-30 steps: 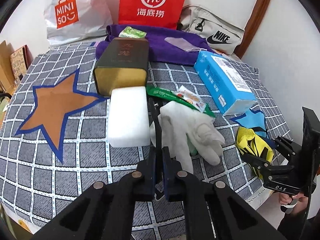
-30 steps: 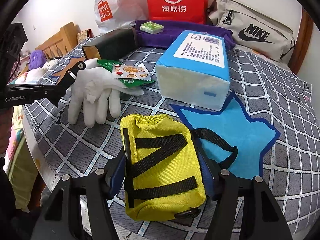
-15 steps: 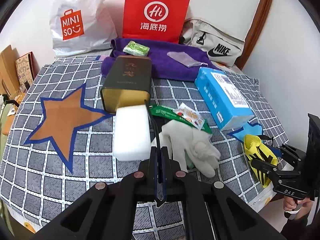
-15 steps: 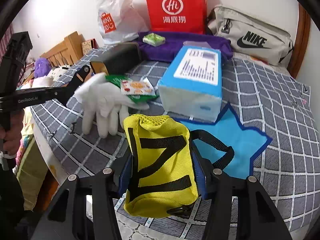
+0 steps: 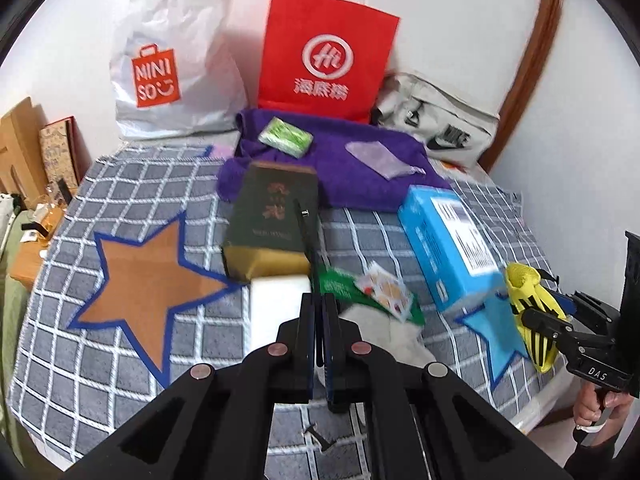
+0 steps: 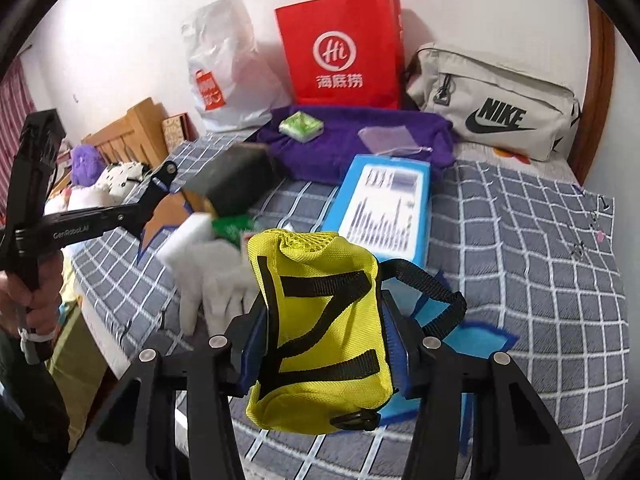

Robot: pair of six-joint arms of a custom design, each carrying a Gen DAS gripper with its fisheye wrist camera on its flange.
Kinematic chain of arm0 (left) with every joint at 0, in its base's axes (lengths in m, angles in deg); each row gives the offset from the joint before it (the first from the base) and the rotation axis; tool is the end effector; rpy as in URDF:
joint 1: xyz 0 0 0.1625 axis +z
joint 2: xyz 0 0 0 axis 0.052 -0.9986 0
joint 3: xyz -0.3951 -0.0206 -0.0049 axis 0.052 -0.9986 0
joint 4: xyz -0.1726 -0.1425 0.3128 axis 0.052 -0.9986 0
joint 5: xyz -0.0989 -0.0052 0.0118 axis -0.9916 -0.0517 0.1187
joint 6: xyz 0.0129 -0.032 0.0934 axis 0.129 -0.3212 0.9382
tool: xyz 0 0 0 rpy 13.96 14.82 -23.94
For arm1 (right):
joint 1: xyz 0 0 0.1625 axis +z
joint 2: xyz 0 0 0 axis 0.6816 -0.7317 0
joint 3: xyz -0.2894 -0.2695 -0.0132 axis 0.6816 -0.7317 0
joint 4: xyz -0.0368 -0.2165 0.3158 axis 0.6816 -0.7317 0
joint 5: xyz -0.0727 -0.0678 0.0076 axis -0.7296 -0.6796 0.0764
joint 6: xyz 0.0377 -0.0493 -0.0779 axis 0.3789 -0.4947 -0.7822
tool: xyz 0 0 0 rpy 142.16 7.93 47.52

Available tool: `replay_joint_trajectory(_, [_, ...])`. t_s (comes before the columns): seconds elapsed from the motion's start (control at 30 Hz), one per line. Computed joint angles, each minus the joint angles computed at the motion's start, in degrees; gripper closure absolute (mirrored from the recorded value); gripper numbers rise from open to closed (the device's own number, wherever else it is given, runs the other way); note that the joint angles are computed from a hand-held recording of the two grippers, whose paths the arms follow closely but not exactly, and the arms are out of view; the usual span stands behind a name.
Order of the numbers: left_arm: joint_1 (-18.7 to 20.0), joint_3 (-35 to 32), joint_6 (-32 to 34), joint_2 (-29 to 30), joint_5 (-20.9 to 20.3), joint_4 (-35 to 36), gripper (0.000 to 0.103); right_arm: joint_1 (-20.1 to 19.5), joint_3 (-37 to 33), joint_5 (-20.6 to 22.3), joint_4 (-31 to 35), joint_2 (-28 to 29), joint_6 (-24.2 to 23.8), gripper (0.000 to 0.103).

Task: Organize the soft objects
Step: 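Carry the tea tin with the left tool while the right tool carries the yellow bag toward the towel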

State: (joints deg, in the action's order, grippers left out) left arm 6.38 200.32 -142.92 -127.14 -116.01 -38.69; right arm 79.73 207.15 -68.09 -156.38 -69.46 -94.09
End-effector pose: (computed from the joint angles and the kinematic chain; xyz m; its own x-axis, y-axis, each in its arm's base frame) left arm -0.1365 -0.2289 0.2904 -0.8276 -0.0182 -0.5610 0.3491 0.7659 -0.5399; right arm 0.2652 -0.2579 0.1367 -0.7384 -0.4331 0.5169 -0.6325 0.7106 -0.3081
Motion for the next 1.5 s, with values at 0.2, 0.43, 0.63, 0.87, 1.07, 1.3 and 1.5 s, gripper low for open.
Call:
replay_joint_trajectory(0.2, [5.5, -2.2, 6.8, 3.4, 3.4, -6.8, 0.099, -0.9, -4.7, -0.4, 2.2, 0.9, -0.8, 0.053])
replay_joint_trajectory(0.43, [12.9, -3.9, 16.9, 9.0, 5.8, -18.4, 0.099, -2.2, -11.6, -1.3, 3.6, 4.0, -2.8, 0.053])
replay_joint_trajectory(0.63, [19.3, -6.4, 25.8, 14.9, 7.1, -28.5, 0.099, -3.9, -17.8, -0.8, 5.9, 6.4, -4.0, 0.053])
replay_joint_trajectory(0.87, [25.8, -9.9, 34.2, 22.3, 7.8, -38.0, 0.099, -5.8, -25.2, 0.7, 7.8, 10.4, -6.4, 0.053])
replay_joint_trajectory(1.07, [30.2, -12.1, 40.1, 27.1, 7.8, -45.3, 0.099, -7.4, -30.4, 0.9, 9.4, 13.8, -7.3, 0.053])
replay_joint_trajectory(1.3, [34.2, -14.7, 45.1, 31.2, 7.4, -50.4, 0.099, -9.3, -35.6, 2.0, 11.3, 17.3, -7.7, 0.053])
replay_joint_trajectory(1.5, [37.3, -16.0, 48.2, 34.0, 6.5, -54.1, 0.099, -11.6, -37.9, 3.6, 11.9, 20.2, -8.2, 0.052])
